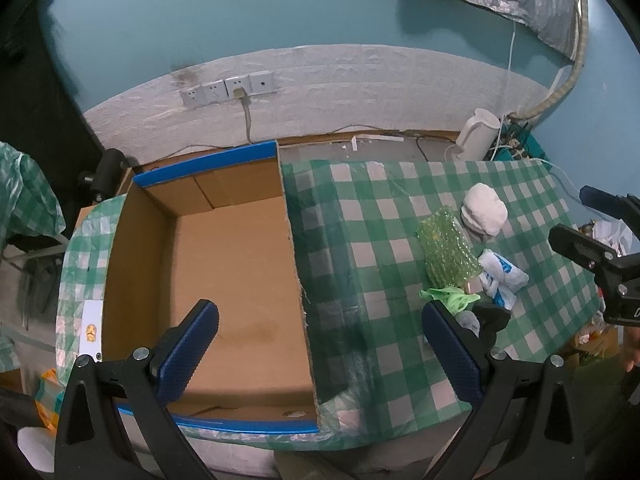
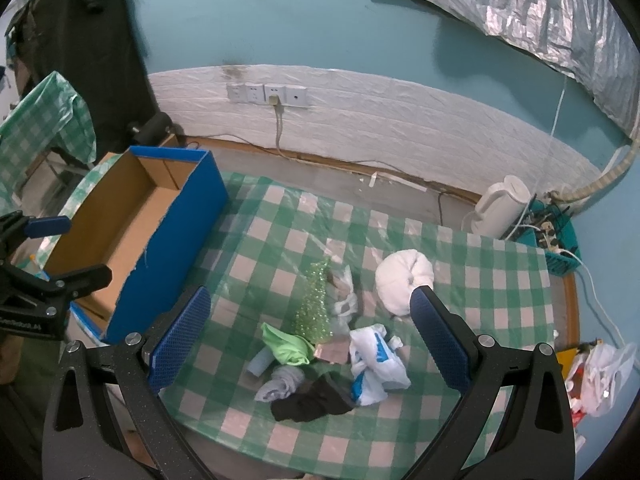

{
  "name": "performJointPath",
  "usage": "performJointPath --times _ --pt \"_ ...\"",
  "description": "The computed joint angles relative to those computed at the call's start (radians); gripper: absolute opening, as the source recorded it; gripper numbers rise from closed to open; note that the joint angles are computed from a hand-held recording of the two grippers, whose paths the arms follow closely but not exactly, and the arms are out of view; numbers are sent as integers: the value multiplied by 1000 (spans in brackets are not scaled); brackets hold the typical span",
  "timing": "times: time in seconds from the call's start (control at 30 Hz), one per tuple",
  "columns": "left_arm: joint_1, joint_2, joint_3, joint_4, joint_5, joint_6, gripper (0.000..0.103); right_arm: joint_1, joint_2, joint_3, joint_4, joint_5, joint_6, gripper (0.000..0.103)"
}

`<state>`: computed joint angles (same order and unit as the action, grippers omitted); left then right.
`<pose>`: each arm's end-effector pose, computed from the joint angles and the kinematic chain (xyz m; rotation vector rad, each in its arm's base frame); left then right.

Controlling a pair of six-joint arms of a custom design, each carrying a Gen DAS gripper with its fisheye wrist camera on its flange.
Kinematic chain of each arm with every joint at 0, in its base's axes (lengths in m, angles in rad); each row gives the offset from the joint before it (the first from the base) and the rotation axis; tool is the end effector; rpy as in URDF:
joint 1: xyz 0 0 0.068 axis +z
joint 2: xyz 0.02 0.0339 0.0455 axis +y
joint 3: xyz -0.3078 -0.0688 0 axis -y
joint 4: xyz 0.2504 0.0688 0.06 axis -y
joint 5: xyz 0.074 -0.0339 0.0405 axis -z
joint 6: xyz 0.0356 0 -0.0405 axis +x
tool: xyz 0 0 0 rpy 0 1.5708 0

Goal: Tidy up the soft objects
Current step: 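Move the left tool toward the green cloth while the right tool approaches the white blue-printed plastic bag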

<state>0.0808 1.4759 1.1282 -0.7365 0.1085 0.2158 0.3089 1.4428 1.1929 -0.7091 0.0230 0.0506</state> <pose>0.2972 0.0202 0.2943 0.2139 2.6361 -0.0450 0.2871 0.0908 0.3253 -0.3171 2.5134 0.1144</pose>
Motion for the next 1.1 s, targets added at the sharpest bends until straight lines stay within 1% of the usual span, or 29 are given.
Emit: performJointPath --times 0.23,0.43,0.63,0.83,1.1 --pt "-40 28 8 -7 -16 -11 103 -79 16 -14 -14 -17 -39 100" --pt "-98 64 -4 13 -60 -33 103 -142 33 -18 -21 -39 -41 100" --pt "-139 124 2 0 -71 -80 103 -195 53 -21 -17 -68 -45 100" --pt "-206 151 -8 29 -108 -108 103 -236 85 -31 -7 -75 -66 100" --pt "-276 216 6 63 -125 -133 103 -284 170 -62 9 -71 -93 100"
